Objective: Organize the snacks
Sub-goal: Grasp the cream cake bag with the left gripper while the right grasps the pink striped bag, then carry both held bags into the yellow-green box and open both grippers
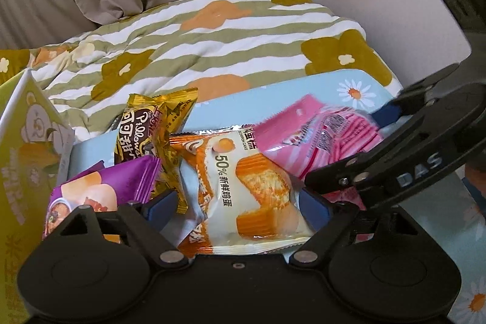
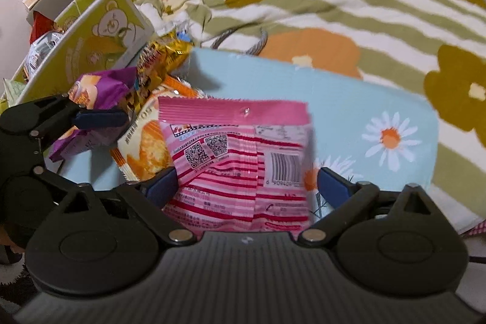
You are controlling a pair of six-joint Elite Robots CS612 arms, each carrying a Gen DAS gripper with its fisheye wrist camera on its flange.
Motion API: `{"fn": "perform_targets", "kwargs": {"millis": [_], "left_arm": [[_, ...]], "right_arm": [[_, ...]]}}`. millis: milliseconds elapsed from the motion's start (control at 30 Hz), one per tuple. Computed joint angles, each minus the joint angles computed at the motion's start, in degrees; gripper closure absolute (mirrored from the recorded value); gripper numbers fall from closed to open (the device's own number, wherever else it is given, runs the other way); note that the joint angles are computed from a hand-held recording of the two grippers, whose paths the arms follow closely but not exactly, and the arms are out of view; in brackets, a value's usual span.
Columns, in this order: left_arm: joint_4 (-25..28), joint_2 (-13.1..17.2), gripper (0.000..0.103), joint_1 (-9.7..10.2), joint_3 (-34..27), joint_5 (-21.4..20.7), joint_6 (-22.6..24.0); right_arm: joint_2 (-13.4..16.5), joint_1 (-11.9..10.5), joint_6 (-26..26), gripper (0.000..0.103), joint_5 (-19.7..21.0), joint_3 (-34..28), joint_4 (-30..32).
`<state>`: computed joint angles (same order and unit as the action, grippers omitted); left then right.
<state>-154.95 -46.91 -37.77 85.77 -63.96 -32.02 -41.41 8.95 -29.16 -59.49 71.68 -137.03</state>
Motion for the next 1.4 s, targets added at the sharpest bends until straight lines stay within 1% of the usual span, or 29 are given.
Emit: {"fn": "perform_targets", "kwargs": {"millis": [67,133,233,467,567,600,667,867,1000,1200,1300,1400], "left_arm": [[0.52,0.19,0.014,-0.04,-0.39,0.33,0.22],[0.85,0.46,0.014,-0.11,-0.81,0.75,0.51],[1.35,1.02,0.014,-0.01,-1.73,0.60,0.67],[2.46,2.24,0.015,0.06,-3.43,0.86,1.39],[4.07,2.93,0.020,0.03,-4.48,1.50,1.54],[4.70,3.10,0.024,-0.03,-4.72,1.97,1.49],[5.84,3.39,0.026,0.13,-5.24,1.79,1.09],[5.39,4.07,0.027,0.58,-5.66,1.29,0.78],[4.54,4.20,0.033,0.85,-5.73,0.38,0.02],[4.63,3.99,0.037,0.73,-5.62,0.47,0.02],[3.50,3.69,0.037,0.73,-5.07,-0.06,0.04],[1.93,3.08,0.037,0.51,-4.26,0.28,0.33]], "right_arm": [[-0.01,-0.14,-0.30,0.008,0.46,0.10,0.05],[-0.13,-0.20,-0.34,0.013,0.42,0.35,-0.41],[-0.40,-0.31,0.10,0.016,-0.31,0.87,-1.85],[-0.47,-0.70,2.53,0.017,-2.47,1.28,-4.52],[-0.50,-0.82,3.16,0.017,-2.81,1.45,-5.16],[-0.53,-0.84,3.40,0.017,-2.94,1.55,-5.42],[-0.60,-0.82,3.72,0.017,-3.11,1.71,-5.80],[-0.81,-0.76,4.50,0.017,-3.42,2.40,-7.22],[-1.08,-0.62,4.85,0.017,-3.84,2.91,-8.14],[-1.53,-0.43,6.17,0.017,-4.64,3.87,-10.56],[-1.82,-0.43,6.92,0.017,-4.95,4.27,-11.32],[-2.33,-0.33,8.10,0.017,-6.04,4.54,-11.27]]}}
